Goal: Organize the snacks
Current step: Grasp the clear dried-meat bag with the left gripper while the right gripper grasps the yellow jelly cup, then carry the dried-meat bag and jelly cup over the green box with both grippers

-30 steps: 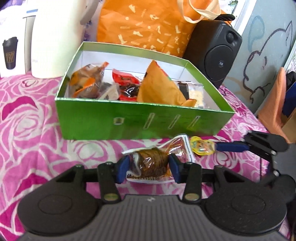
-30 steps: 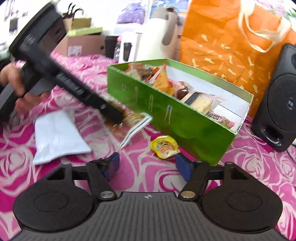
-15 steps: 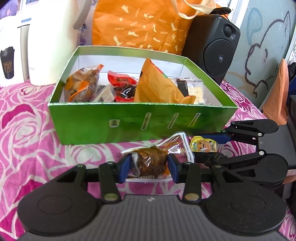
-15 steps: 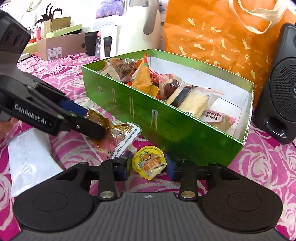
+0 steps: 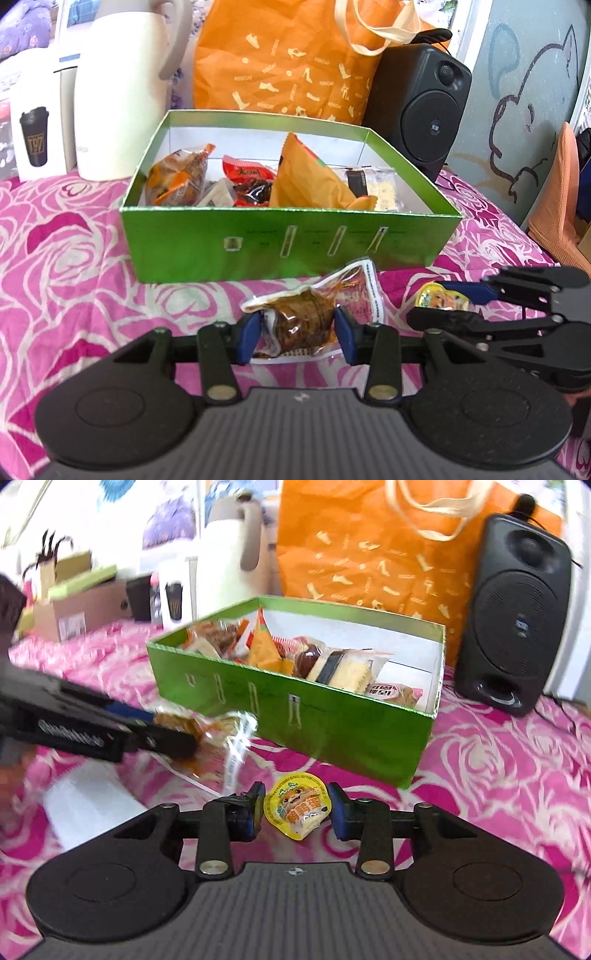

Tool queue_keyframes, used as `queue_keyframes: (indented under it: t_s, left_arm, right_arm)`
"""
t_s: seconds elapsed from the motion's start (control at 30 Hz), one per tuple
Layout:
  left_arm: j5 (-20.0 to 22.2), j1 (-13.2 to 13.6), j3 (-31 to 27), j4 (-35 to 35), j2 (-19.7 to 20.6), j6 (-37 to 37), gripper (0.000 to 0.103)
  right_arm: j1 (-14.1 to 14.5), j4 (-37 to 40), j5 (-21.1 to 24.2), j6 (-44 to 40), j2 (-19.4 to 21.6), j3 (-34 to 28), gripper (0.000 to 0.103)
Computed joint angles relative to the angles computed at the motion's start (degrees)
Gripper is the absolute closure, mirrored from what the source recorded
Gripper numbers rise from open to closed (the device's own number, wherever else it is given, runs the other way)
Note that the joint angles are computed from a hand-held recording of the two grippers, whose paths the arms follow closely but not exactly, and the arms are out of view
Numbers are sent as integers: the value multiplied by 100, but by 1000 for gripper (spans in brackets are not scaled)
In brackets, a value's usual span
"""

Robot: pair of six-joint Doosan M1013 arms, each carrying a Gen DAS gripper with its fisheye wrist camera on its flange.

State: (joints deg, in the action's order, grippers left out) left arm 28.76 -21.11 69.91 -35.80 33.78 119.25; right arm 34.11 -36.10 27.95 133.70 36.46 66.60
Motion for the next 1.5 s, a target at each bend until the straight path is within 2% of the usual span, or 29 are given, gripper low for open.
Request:
queue_keyframes:
  t_s: [0.2, 0.33, 0.47, 0.53, 0.7, 0.87, 0.93, 1.03, 1.23, 1.33, 1.5]
  left_arm:
    - [-241, -15, 285, -81, -199, 69, 61]
    - [-557, -51, 443, 234, -311, -177, 61]
    - [-607, 28, 514, -190, -329, -55, 62]
    - [-547, 90, 530, -555, -339, 98, 62]
    - [-778, 114, 636, -936, -445, 419, 62]
    - [-1063, 79, 714, -950, -536, 552, 62]
    - [-1138, 75, 714, -940, -554, 591, 62]
    - [-1373, 33, 735, -504, -587, 307, 62]
    - [-1525, 45, 716, -337, -589, 183, 62]
    - [-1516, 68, 579, -313, -513, 160, 62]
    - [-1500, 62, 170, -133, -278, 84, 62]
  right_arm:
    - [87, -84, -274, 831, -118, 179, 39]
    - [143, -270, -432, 1200, -141, 223, 39]
    - [197, -588, -456, 1587, -153, 250, 39]
    - [223, -802, -434, 1792, -165, 267, 40]
    - [262, -1653, -446, 2602, -146, 278, 40]
    - [301, -2459, -480, 3394, -93, 225, 40]
    - [296, -2521, -528, 3450, -70, 173, 39]
    - [284, -2560, -595, 3484, -39, 99, 39]
    - [258, -2418, -728, 3344, 101, -129, 39]
    - [237, -2643, -752, 3556, 233, -326, 39]
    - [209, -4052, -442, 4943, 371, -512, 39]
